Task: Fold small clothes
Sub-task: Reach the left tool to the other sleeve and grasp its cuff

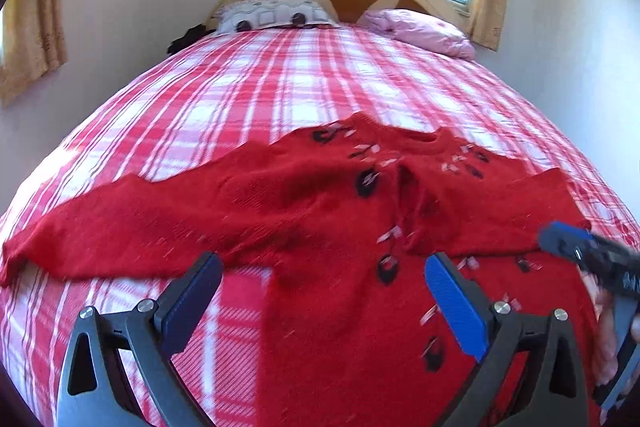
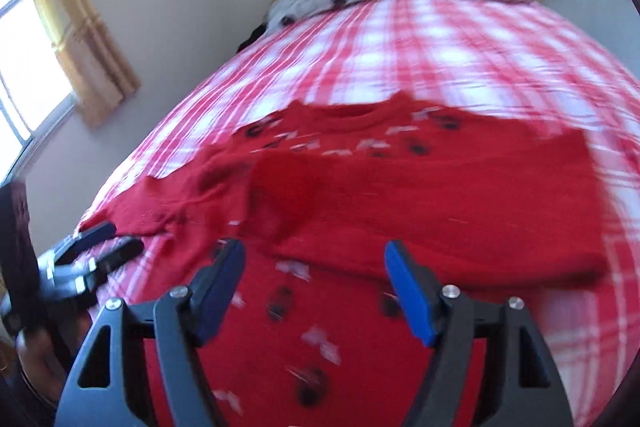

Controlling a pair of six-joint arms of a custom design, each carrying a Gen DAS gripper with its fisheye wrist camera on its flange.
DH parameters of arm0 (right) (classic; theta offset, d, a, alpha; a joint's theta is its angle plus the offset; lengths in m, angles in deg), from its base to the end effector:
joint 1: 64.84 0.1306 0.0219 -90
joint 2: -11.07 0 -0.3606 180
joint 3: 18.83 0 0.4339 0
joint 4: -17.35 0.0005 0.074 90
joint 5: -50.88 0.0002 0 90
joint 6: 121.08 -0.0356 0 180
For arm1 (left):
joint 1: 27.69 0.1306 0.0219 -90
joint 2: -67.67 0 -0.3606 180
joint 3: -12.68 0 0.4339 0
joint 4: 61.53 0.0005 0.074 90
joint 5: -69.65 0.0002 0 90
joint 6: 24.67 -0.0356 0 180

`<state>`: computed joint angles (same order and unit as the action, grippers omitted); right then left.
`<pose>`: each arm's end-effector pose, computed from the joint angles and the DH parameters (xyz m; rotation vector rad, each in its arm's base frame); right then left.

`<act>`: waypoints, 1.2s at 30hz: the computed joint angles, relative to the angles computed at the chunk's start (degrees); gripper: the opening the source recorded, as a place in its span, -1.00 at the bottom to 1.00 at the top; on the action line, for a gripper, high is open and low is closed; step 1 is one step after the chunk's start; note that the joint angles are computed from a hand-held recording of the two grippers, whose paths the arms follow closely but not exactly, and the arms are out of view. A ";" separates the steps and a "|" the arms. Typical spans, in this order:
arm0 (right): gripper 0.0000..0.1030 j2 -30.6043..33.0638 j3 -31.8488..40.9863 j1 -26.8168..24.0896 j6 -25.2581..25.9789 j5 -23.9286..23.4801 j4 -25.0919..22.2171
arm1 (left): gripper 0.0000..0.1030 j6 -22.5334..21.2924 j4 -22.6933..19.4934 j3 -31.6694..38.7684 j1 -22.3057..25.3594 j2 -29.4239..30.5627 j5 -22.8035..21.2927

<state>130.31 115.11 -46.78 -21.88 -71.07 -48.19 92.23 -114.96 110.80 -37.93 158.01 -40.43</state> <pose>0.6440 0.2293 0.4744 -0.8041 2.2776 0.7519 0.5226 -0.0825 0.4730 -0.4980 2.2544 0.0876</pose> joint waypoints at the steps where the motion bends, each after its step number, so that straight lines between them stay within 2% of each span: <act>1: 0.46 -2.15 -3.81 -1.26 -1.16 -0.62 3.30 | 0.98 -0.47 0.18 1.66 -0.17 1.45 1.09; 4: 0.47 -4.47 -8.68 -3.24 -4.84 -0.43 8.51 | 0.93 -2.17 -1.29 7.03 -1.08 6.14 2.74; 5: 0.48 -5.70 -11.21 -3.96 -6.76 -0.97 11.37 | 0.88 -2.47 -1.83 8.39 -1.21 7.29 3.29; 6: 0.49 -5.37 -11.25 -4.44 -7.83 -1.90 12.33 | 0.75 -2.80 -2.83 10.96 -1.30 9.52 4.73; 9: 0.52 -6.01 -12.70 -5.54 -11.64 -5.51 15.99 | 0.55 -2.23 -5.63 16.75 -0.83 14.76 7.92; 11: 0.60 -6.81 -14.34 -5.75 -12.26 -7.55 19.72 | 0.44 -2.10 -7.78 20.16 -0.61 18.05 7.23; 14: 0.63 -6.41 -14.82 -6.16 -11.41 -10.30 18.84 | 0.38 -0.63 -10.20 23.94 0.29 21.99 7.77; 15: 0.63 -6.05 -14.54 -6.20 -11.19 -10.63 18.27 | 0.26 -0.25 -10.59 24.53 0.52 22.78 8.43; 16: 0.63 -5.89 -14.40 -6.28 -11.71 -11.17 18.65 | -0.13 0.23 -11.11 25.29 0.92 23.75 10.74; 17: 0.63 -6.00 -14.75 -6.55 -13.05 -12.36 20.12 | -0.37 0.57 -11.47 25.42 1.20 24.12 12.71; 19: 0.63 -5.94 -15.22 -7.07 -15.19 -14.10 21.97 | -0.43 0.81 -10.25 24.64 0.98 23.66 12.19; 20: 0.64 -5.69 -15.06 -7.22 -16.29 -14.38 22.31 | -0.66 0.67 -9.90 24.52 1.00 23.62 12.25; 22: 0.65 -5.51 -15.17 -7.35 -17.35 -14.42 22.84 | -0.89 0.76 -9.70 24.74 1.20 23.52 12.78; 24: 0.66 -5.48 -15.14 -7.38 -17.24 -14.20 22.76 | -0.89 2.20 -8.12 23.81 1.97 22.26 13.86; 27: 0.66 -5.59 -15.09 -7.09 -15.58 -13.52 22.43 | -0.90 1.62 -7.07 23.08 2.76 20.62 12.23; 31: 0.68 -6.14 -15.74 -7.00 -13.47 -13.18 21.78 | -0.90 0.83 -6.78 22.09 4.18 19.23 11.43; 36: 0.70 -5.33 -15.03 -7.13 -13.71 -13.06 20.85 | -0.89 -0.06 -7.89 20.77 5.32 19.20 10.04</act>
<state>124.98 100.09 -53.90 -35.59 -84.12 -27.34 92.17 -122.85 131.57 -32.61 177.21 -30.39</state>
